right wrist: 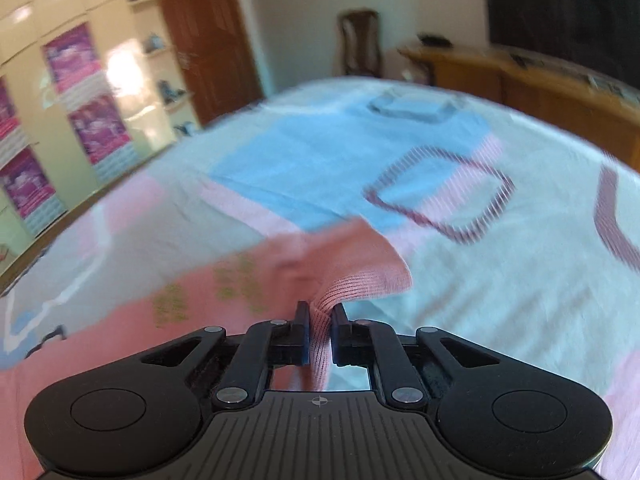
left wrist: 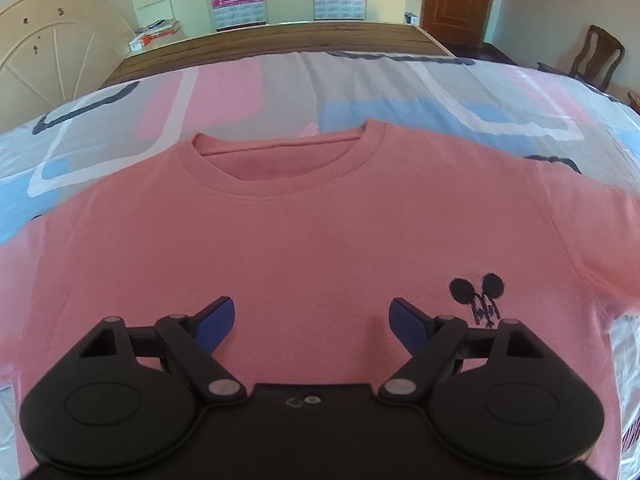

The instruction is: Fold small clothes

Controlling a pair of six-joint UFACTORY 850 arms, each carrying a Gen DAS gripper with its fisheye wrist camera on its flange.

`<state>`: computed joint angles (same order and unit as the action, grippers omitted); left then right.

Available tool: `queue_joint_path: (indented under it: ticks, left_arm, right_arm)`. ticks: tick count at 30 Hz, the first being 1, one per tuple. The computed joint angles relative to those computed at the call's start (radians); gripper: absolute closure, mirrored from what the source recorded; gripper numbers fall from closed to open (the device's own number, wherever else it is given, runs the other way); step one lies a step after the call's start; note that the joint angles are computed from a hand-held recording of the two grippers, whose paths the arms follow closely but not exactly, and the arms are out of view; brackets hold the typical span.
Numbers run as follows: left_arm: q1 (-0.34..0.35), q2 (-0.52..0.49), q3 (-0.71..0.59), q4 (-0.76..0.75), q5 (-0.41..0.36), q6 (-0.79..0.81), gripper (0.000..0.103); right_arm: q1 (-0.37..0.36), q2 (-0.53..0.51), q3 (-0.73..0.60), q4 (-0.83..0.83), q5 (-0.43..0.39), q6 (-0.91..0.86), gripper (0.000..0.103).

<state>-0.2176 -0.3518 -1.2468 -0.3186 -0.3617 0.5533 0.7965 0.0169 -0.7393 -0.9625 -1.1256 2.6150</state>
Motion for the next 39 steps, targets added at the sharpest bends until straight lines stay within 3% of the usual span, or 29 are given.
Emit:
queue_joint_path:
  ticks: [4,8,14,18,20,21,22,24,27,30,32,37,39]
  left_arm:
    - [0.018,-0.008,-0.028,-0.031,-0.038,-0.003,0.021]
    - [0.046,-0.007,-0.046,-0.067,-0.061,0.004,0.021]
    - [0.101,0.004,-0.047,-0.127,-0.056,0.056,0.016]
    - [0.138,-0.011,-0.061,-0.163,-0.078,0.081,0.015]
    - [0.15,-0.023,-0.072,-0.184,-0.101,0.095,0.014]
    - [0.156,-0.028,-0.076,-0.205,-0.116,0.115,0.014]
    - [0.159,-0.033,-0.081,-0.234,-0.137,0.144,0.014]
    - [0.162,-0.041,-0.088,-0.295,-0.186,0.21,0.013]
    - [0.159,-0.07,-0.113,-0.375,-0.291,0.277,0.009]
    - [0.142,-0.114,-0.145,-0.421,-0.384,0.298,0.019]
    - [0.123,-0.134,-0.151,-0.43,-0.399,0.303,0.044]
    - [0.104,-0.145,-0.132,-0.516,-0.361,0.35,0.057]
    - [0.097,-0.144,-0.125,-0.548,-0.336,0.365,0.07]
  right_arm:
    - [0.02,-0.055,-0.108,-0.114,-0.028,-0.077,0.094]
    - [0.039,-0.165,-0.273,-0.267,0.028,-0.141,0.094]
    - [0.058,-0.39,-0.561,-0.415,0.267,-0.232,0.094]
    - [0.058,-0.536,-0.729,-0.369,0.448,-0.345,0.094]
    - [0.063,-0.594,-0.789,-0.321,0.491,-0.416,0.093]
    - [0.064,-0.618,-0.818,-0.289,0.503,-0.471,0.087]
    - [0.066,-0.637,-0.841,-0.261,0.518,-0.518,0.07]
    - [0.07,-0.637,-0.833,-0.287,0.556,-0.506,0.05]
    - [0.102,-0.602,-0.783,-0.325,0.475,-0.455,0.05]
    - [0.127,-0.558,-0.718,-0.263,0.378,-0.446,0.05]
    - [0.145,-0.513,-0.649,-0.216,0.322,-0.429,0.05]
    - [0.182,-0.428,-0.53,-0.104,0.225,-0.379,0.05]
    - [0.193,-0.417,-0.511,-0.056,0.192,-0.373,0.05]
